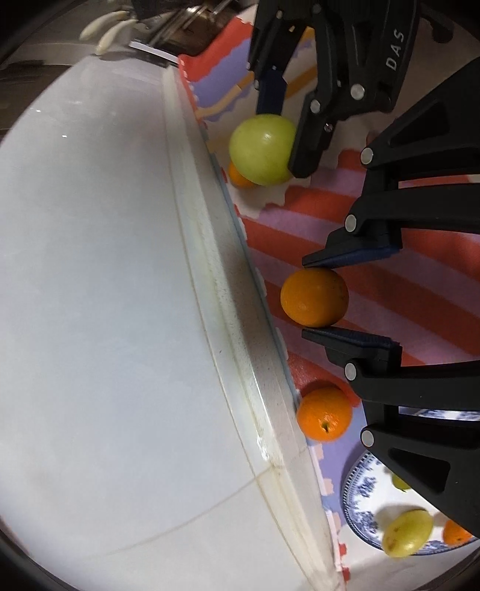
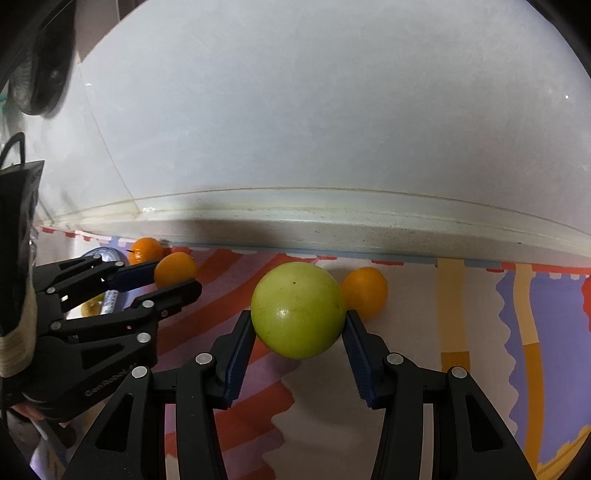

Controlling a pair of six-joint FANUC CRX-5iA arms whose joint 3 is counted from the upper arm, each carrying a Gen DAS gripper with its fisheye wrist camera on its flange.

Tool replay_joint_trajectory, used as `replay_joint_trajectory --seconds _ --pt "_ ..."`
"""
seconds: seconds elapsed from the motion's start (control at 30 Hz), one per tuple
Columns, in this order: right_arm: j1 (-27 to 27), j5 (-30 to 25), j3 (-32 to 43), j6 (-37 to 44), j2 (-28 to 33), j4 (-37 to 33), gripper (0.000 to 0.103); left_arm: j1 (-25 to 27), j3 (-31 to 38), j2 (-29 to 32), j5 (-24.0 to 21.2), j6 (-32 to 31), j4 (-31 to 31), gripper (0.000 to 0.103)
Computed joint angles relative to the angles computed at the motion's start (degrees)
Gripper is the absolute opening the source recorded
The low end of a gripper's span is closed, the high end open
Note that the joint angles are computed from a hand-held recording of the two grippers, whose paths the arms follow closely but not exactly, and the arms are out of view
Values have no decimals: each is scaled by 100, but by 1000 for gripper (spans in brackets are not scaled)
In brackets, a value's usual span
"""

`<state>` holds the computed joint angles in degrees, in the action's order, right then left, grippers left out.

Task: Organize fruits
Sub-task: 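Grasp a small orange kumquat with the left tool while the right tool grasps the green fruit, then carry both held fruits over the plate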

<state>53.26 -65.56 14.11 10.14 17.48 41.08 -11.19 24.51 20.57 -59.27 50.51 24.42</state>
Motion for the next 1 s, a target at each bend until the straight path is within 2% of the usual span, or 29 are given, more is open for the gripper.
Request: replay_joint_trajectory --seconds 0.4,0.8,1.0 --pt "432 -70 -92 -165 -270 481 49 355 -786 -851 171 -244 531 31" --pt "944 -271 203 -195 -212 923 49 827 -1578 -1822 359 -389 927 31" --pt "1120 -313 555 -58 11 1048 49 1096 -1834 -2170 403 -437 1034 31"
